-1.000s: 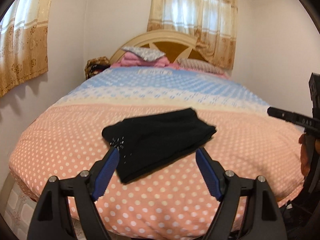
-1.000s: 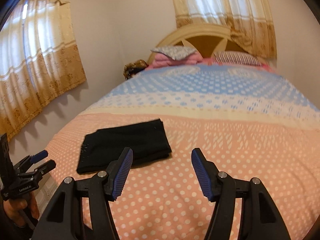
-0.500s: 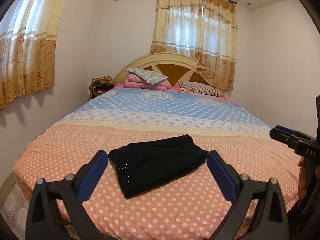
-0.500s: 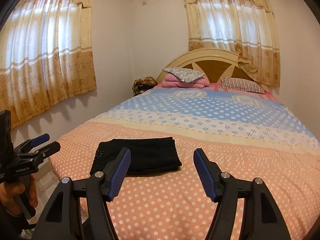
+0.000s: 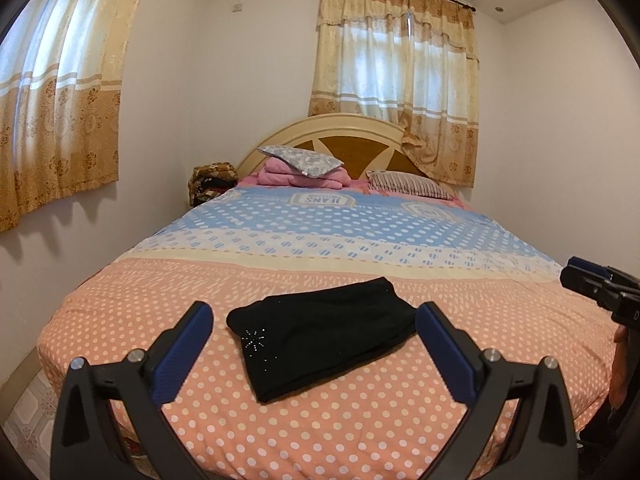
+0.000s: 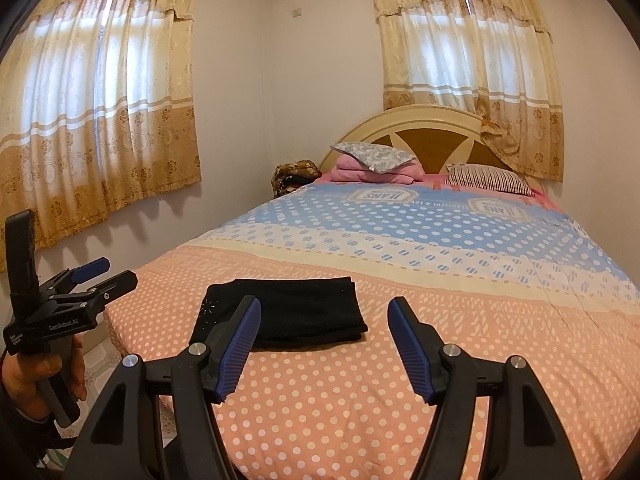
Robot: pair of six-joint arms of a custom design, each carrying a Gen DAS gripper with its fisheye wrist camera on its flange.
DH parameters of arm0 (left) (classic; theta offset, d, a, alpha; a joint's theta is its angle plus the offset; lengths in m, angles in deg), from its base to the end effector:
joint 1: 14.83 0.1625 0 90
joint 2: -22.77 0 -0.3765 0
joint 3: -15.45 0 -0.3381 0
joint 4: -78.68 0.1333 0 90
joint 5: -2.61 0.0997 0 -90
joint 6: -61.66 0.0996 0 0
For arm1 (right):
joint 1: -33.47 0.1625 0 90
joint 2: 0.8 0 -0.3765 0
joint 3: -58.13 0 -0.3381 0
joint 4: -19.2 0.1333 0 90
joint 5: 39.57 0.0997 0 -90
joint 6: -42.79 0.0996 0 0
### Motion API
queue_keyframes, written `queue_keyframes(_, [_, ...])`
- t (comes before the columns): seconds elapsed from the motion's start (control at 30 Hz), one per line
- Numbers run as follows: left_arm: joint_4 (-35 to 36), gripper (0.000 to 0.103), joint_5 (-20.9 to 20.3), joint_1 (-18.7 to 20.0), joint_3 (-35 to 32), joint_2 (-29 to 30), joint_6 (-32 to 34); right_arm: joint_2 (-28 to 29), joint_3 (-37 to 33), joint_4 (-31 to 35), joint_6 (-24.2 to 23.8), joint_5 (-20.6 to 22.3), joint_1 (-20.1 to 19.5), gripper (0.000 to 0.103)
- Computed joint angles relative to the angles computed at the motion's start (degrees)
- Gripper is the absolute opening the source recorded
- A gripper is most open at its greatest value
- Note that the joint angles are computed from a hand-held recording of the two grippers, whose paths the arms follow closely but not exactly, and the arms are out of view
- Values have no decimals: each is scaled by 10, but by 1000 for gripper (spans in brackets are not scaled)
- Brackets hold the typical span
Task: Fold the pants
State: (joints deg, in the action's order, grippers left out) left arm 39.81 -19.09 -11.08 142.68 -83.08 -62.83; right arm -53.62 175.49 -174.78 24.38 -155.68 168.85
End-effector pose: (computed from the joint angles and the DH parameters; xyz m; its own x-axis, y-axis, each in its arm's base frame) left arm -0.1916 -0.2389 0.2953 -0.7342 -0.2579 -0.6280 0.5391 0.3407 -0.7702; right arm 0.4235 -0.2922 0.1515 -0.6137 -0.5914 0.5231 -0.7836 0.3749 -0.4954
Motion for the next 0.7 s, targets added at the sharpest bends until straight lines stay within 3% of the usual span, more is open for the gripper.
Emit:
queue_keyframes(0.37, [-5, 103, -5, 2, -2, 4, -2, 6, 4, 1, 2, 5, -2, 67])
queue_keyframes(0.63, [-25, 103, -7, 7, -1, 8, 23, 7, 5, 2, 10, 3, -4, 67])
queue_keyframes(0.7, [-50, 103, -7, 12, 2, 3, 55, 8, 5, 1, 11, 3, -4, 67])
